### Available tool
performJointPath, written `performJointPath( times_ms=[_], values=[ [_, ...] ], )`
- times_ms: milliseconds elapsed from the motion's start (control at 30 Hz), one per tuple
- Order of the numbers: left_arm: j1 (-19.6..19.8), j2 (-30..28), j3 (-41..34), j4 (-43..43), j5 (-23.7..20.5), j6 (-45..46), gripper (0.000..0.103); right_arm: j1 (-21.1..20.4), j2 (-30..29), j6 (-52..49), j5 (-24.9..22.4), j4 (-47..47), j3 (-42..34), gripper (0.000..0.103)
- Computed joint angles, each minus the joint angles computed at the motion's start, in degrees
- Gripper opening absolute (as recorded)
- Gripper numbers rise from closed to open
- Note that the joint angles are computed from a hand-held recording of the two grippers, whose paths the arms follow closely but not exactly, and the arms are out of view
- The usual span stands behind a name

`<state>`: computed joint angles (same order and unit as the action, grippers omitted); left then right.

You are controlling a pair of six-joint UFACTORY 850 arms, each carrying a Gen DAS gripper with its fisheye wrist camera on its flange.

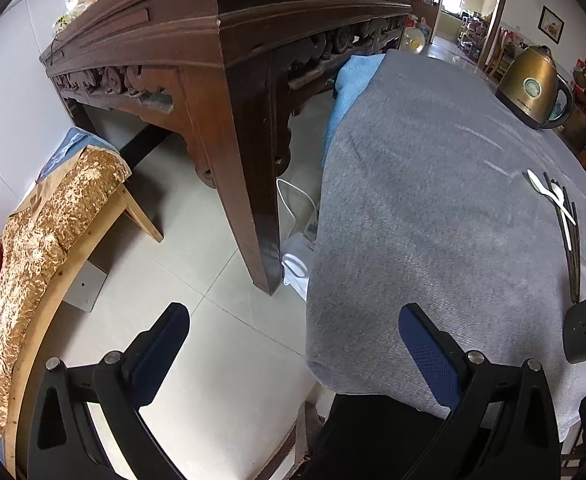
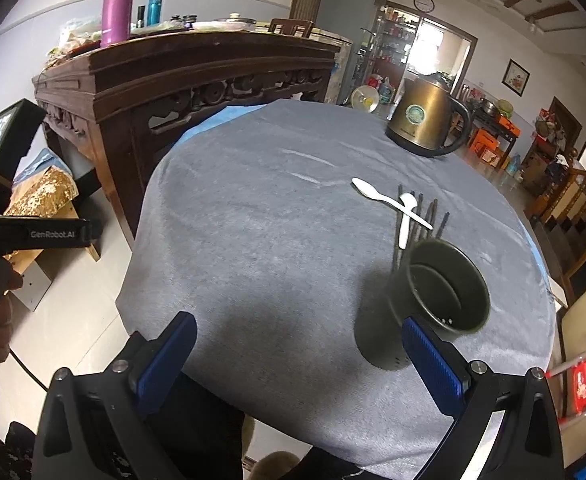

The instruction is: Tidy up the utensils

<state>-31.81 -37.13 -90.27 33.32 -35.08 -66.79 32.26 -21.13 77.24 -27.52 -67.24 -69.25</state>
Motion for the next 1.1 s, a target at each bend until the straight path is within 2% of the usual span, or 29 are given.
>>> performJointPath(
  times_ms=[400, 633, 833, 900, 933, 1000, 1100],
  values=[
    [1.2, -1.5, -2.5, 1.1, -2.5, -0.1, 0.103, -1.5, -3.4, -3.1, 3.1, 2.1, -6.4, 0.103],
    [1.7, -3.3, -5.7, 1.4, -5.4, 0.0, 0.103, -4.5, -4.8, -8.9, 6.2, 9.2, -10.5, 0.103],
    [1.1, -6.5, -11.8, 1.2, -8.5, 2.4, 0.103, -10.6, -3.6, -12.4, 11.9, 18.3, -13.0, 0.103],
    [0.8, -8.0, -15.2, 0.8, -8.7, 4.0, 0.103, -13.4, -3.5, -17.2, 13.5, 25.4, -14.0, 0.103],
    [0.7, -8.5, -16.4, 0.4, -8.6, 4.7, 0.103, -15.0, -3.7, -20.4, 13.4, 29.6, -14.8, 0.103],
    [0.5, -10.9, -21.5, -3.3, -8.0, 9.3, 0.103, -17.6, -4.8, -21.5, 11.4, 32.1, -16.7, 0.103],
    [0.5, -16.7, -32.0, -13.7, -8.9, 20.5, 0.103, -22.2, -7.9, -29.3, 8.8, 40.9, -20.2, 0.103]
  ],
)
